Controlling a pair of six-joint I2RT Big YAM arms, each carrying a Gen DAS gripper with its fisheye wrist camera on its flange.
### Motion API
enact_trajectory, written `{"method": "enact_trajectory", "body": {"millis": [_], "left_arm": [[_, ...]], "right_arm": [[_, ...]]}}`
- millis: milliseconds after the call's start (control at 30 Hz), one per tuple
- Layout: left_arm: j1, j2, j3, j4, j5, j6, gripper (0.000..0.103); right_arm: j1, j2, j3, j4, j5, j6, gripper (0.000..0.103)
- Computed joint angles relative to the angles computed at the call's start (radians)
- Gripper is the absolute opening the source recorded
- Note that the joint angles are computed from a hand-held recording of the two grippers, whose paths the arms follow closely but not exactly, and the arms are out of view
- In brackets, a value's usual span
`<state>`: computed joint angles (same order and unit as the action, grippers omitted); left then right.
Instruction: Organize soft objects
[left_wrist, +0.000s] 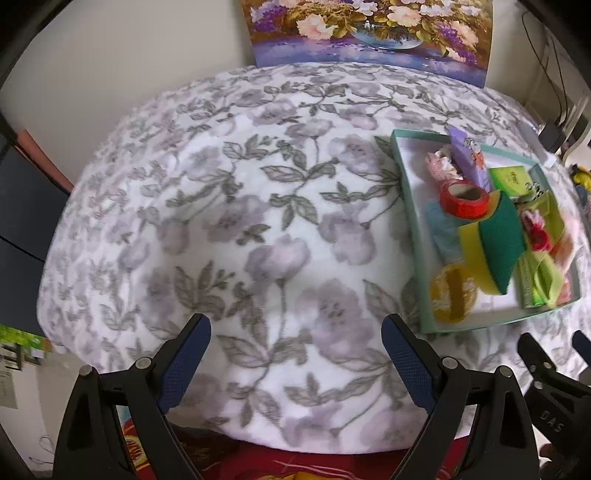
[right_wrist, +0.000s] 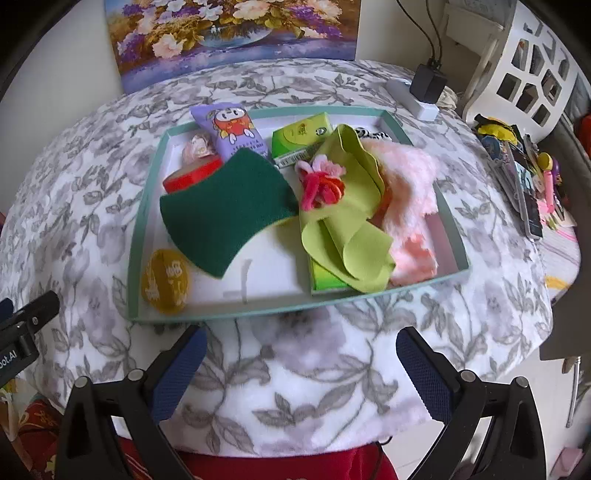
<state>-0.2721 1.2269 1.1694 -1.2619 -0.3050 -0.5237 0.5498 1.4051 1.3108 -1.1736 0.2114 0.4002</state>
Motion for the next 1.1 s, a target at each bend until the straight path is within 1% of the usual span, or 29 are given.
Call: {"method": "enact_trajectory", "body": {"millis": [67, 133, 267, 500, 700, 1100], "left_arm": [[-0.005, -0.003, 0.002, -0.011, -0.021, -0.002, 0.094], [-0.002, -0.008, 0.000, -0.013, -0.015, 0.001, 0.094], [0.000, -0.009, 0.003, -0.038, -0.007, -0.006, 0.094], [0.002, -0.021, -0.002, -0.052, 0.001, -0.026, 0.094], [0.010, -0.032, -0.009, -0.041, 0.013, -0.024, 0.094], [0.016, -0.035, -0.009, -0.041, 0.025, -0.029, 0.094]], "right_arm": [[0.001, -0.006, -0.004, -0.003, -0.001, 0.005, 0.103], [0.001, -0.015, -0.010, -0.002, 0.002, 0.011, 0.103], [0.004, -0.034, -0.018, 0.005, 0.003, 0.021, 0.103], [0.007, -0.046, -0.020, 0.006, 0.009, 0.026, 0.103], [0.008, -0.046, -0.019, 0.002, 0.011, 0.027, 0.103], [0.006, -0.045, -0.017, 0.000, 0.011, 0.028, 0.103]]}}
